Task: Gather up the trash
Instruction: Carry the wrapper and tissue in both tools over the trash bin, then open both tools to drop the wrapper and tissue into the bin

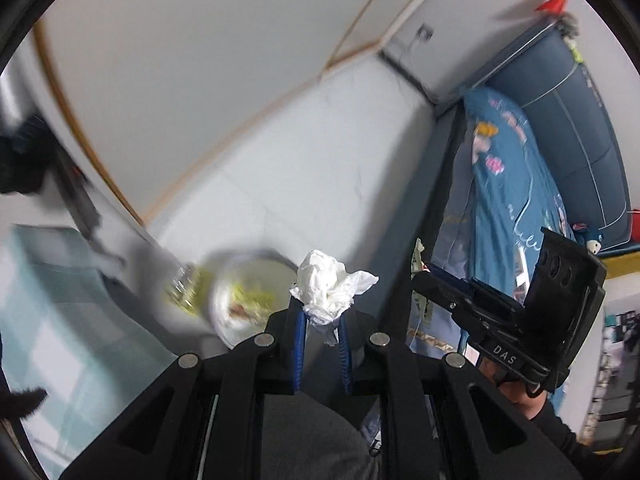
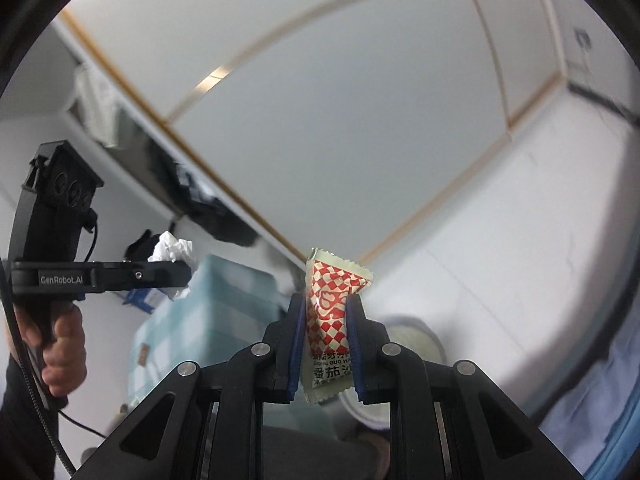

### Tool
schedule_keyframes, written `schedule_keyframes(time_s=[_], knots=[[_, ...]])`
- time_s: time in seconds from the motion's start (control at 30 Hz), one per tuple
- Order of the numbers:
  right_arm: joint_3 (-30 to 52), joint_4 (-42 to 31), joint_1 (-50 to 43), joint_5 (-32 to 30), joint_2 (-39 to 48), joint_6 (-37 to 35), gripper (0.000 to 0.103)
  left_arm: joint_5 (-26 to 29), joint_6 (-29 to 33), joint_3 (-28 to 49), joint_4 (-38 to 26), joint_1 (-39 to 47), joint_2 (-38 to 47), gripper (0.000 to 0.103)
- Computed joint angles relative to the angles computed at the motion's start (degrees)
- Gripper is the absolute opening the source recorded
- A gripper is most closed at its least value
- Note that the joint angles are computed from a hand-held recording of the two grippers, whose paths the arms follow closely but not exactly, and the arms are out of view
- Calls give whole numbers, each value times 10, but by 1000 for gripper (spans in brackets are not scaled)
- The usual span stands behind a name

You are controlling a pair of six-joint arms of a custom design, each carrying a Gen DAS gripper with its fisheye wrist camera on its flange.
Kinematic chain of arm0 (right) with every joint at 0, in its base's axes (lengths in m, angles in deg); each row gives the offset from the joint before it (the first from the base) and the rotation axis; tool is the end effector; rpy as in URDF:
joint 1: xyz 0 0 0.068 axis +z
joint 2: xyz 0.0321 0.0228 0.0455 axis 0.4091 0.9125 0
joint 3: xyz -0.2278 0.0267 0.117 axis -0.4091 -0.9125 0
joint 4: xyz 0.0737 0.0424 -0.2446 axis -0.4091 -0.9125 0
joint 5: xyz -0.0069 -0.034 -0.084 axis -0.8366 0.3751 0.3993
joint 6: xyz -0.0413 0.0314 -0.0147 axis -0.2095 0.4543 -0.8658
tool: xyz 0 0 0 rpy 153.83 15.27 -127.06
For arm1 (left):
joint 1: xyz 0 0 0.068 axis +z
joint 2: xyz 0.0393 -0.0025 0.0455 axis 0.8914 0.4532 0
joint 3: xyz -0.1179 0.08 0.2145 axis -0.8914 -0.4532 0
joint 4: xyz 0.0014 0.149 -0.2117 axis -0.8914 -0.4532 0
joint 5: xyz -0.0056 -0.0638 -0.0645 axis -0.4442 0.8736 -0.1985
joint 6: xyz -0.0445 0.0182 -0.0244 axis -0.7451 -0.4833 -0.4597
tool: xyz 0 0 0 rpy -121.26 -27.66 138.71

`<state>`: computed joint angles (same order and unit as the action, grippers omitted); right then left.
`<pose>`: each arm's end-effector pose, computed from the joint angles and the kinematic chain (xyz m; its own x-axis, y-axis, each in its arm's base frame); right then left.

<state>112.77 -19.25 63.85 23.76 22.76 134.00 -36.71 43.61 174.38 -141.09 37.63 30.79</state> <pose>0.1467 0.1183 0.2817 -0.7894 0.3270 -0.5196 0.0102 0.8533 0.5214 0.2466 -0.1341 0.3505 -0.8834 0.4055 -0.2351 0.4685 0.7780 -0.4185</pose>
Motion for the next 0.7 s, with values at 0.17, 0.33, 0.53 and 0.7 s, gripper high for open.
schedule_keyframes(time_s=[0.17, 0.33, 0.53, 0.7], knots=[[-119, 86, -82, -91, 6, 5, 19, 25, 22, -41, 16, -6, 105, 10], [-180, 210, -116, -155, 110, 10, 19, 41, 45, -45, 6, -20, 209, 10], [-181, 356, -129, -202, 292, 41, 19, 54, 65, -57, 13, 1, 293, 10], [-181, 410, -144, -238, 373, 27, 19, 44, 60, -56, 22, 2, 337, 10]])
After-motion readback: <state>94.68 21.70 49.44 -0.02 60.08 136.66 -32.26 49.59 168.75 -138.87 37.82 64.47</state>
